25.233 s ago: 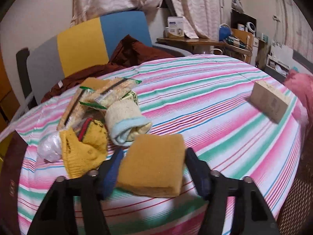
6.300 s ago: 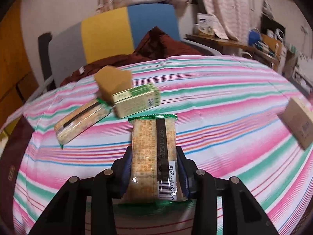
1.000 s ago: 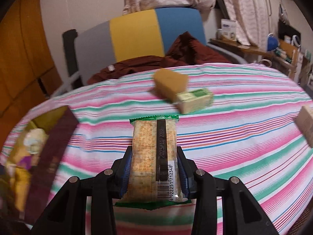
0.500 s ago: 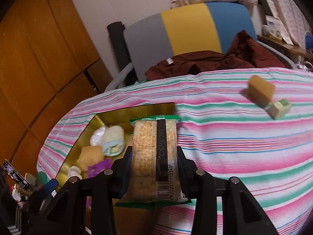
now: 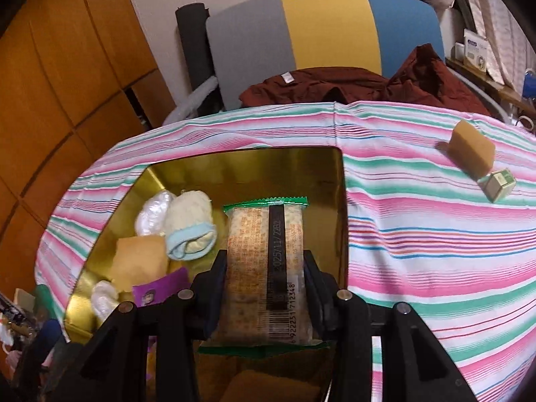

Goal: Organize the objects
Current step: 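Carry the cracker packet to the gold tray and release it with the right tool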

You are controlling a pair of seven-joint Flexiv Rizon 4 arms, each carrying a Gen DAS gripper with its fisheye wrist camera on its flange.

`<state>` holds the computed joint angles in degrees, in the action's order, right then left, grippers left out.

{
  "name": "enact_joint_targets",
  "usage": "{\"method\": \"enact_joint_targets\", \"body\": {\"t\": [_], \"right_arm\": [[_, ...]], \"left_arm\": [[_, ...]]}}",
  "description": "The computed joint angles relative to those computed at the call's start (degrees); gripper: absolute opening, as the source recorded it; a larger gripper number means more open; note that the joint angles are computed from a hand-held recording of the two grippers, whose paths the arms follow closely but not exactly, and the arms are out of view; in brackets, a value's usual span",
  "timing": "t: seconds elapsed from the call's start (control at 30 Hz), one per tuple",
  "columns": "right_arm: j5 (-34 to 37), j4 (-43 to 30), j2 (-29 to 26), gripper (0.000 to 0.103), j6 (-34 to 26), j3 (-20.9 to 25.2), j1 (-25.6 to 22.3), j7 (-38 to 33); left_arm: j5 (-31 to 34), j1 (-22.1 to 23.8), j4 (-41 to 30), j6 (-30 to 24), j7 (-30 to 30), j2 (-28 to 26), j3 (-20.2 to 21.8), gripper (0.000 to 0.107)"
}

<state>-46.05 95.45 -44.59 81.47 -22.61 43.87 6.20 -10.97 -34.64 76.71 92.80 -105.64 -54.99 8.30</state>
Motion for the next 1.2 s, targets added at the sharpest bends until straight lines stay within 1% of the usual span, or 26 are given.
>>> {"method": "enact_joint_targets", "body": {"t": [0.07,0.13,0.23,0.27,0.37,0.5,0.57,0.67,0.77,0.83,0.9,0.97,1.2], "right_arm": [[0.03,-0.64,-0.26,0.043,-1.26,0.36,-0.36,-0.50],[-0.41,-0.34,-0.03,0.043,-1.72,0.15,-0.29,-0.03],[-2.32,1.11,0.60,0.043,-0.26,-2.19,0.95,3.10],[-3.25,1.97,0.86,0.043,1.16,-3.68,1.73,4.71],[-6.19,5.41,1.67,0.043,5.62,-10.97,6.36,9.65],[-5.80,8.99,1.53,0.043,10.32,-19.46,12.53,12.37],[-4.58,10.17,1.34,0.043,12.10,-21.67,14.26,12.14],[-2.75,11.32,1.62,0.043,12.54,-22.57,15.46,10.50],[-1.45,12.27,2.00,0.043,11.44,-23.50,16.91,8.22],[-0.76,13.00,2.67,0.043,8.77,-23.90,18.14,6.49],[-0.08,14.30,2.69,0.043,7.45,-26.22,20.47,5.60],[0.76,15.49,2.60,0.043,7.06,-28.07,22.18,4.61],[5.14,20.23,3.31,0.043,6.73,-31.44,25.33,1.02]], "left_arm": [[0.22,-0.29,-0.03,-0.20,0.10,0.02,0.26,0.103],[0.57,-0.01,-0.10,-0.23,0.57,0.02,-0.38,0.103],[0.69,-0.26,-0.34,-0.40,0.68,-0.06,-0.09,0.103],[0.76,-0.08,-0.33,-0.37,0.81,-0.06,-0.37,0.103],[0.63,-0.01,-0.20,-0.26,0.67,-0.04,-0.53,0.103],[0.61,0.60,-0.08,-0.31,0.95,-0.02,-1.53,0.103],[0.69,1.01,-0.12,-0.47,1.41,0.00,-2.31,0.103],[0.82,1.28,-0.07,-0.31,1.97,0.04,-2.95,0.103],[0.94,1.09,-0.05,-0.23,2.52,0.13,-2.91,0.103],[0.87,0.49,-0.25,-0.51,2.44,0.08,-2.06,0.103],[0.92,0.73,-0.09,-0.25,2.63,0.12,-2.54,0.103],[0.88,0.96,0.01,-0.11,2.87,0.11,-3.05,0.103],[1.33,0.86,0.35,1.27,5.00,-0.05,-4.39,0.103]]}}
